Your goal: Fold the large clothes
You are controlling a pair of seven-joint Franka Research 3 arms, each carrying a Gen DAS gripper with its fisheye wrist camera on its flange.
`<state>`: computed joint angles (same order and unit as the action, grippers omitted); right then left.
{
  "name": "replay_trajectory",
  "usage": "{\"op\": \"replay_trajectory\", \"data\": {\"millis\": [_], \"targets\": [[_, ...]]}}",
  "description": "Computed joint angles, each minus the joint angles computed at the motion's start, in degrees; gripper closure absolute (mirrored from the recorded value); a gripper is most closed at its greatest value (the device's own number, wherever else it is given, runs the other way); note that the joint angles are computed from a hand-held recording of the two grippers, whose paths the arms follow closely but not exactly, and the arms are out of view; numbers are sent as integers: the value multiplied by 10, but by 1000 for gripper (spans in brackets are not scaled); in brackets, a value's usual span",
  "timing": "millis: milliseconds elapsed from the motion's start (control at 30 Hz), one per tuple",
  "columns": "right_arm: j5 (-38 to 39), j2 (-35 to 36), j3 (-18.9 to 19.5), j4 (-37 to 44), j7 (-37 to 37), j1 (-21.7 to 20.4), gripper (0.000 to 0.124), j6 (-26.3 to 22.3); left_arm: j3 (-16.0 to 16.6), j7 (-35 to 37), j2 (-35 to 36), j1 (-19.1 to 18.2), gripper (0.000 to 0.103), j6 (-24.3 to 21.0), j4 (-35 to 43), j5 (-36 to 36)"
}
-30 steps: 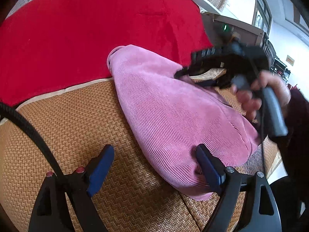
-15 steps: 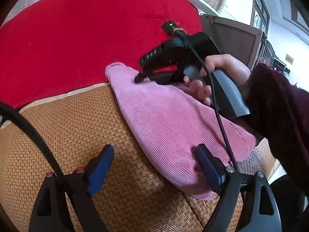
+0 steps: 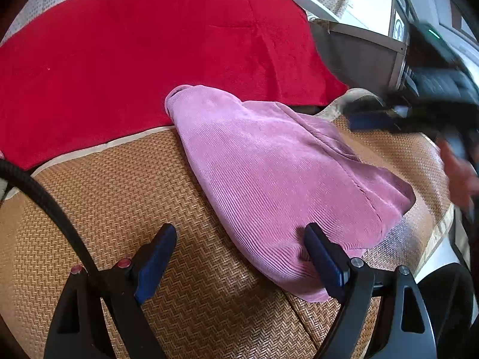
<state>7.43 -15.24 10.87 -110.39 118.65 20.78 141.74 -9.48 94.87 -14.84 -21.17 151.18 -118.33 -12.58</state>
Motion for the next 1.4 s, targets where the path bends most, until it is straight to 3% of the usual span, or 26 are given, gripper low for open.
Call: {"op": "replay_trajectory", "data": {"millis": [67,133,233,333,467,733,800,967,1033,1200,1400], "targets": [[3,-39,1,-34,8,0,87,-19,-6,-13,-5,4,16,6,-6,13],[-21,-79,15,-80,39,-13,87,-53,-8,-17,-7,3,16,11,-10,20],[3,-91,10,-120,47,-8,87,-67,-15,-30,-19,1,16,21,-24,35],[-32,-85,29,-100,61,-20,87,-78,-27,-62,-26,11,16,34,-33,83],[-103,-74,57,-53,83,-31,87,-85,-17,-65,-21,1,16,31,-29,91],[-214,-43,81,-3,169,-56,87,-40,-13,-52,-10,-1,15,30,-17,95],[-198,-22,70,4,166,-40,87,-23,-14,-51,-6,-1,15,30,-14,95],[-170,28,47,1,154,-10,88,-35,-16,-51,-5,-1,15,27,-12,95],[-182,23,40,-29,168,-7,88,14,-20,-58,-2,2,15,33,-11,104],[-166,11,29,-41,159,-2,88,33,-23,-64,6,2,15,33,-4,111],[-184,-47,48,-75,167,-10,88,33,-29,-80,8,6,15,33,-1,127]]}}
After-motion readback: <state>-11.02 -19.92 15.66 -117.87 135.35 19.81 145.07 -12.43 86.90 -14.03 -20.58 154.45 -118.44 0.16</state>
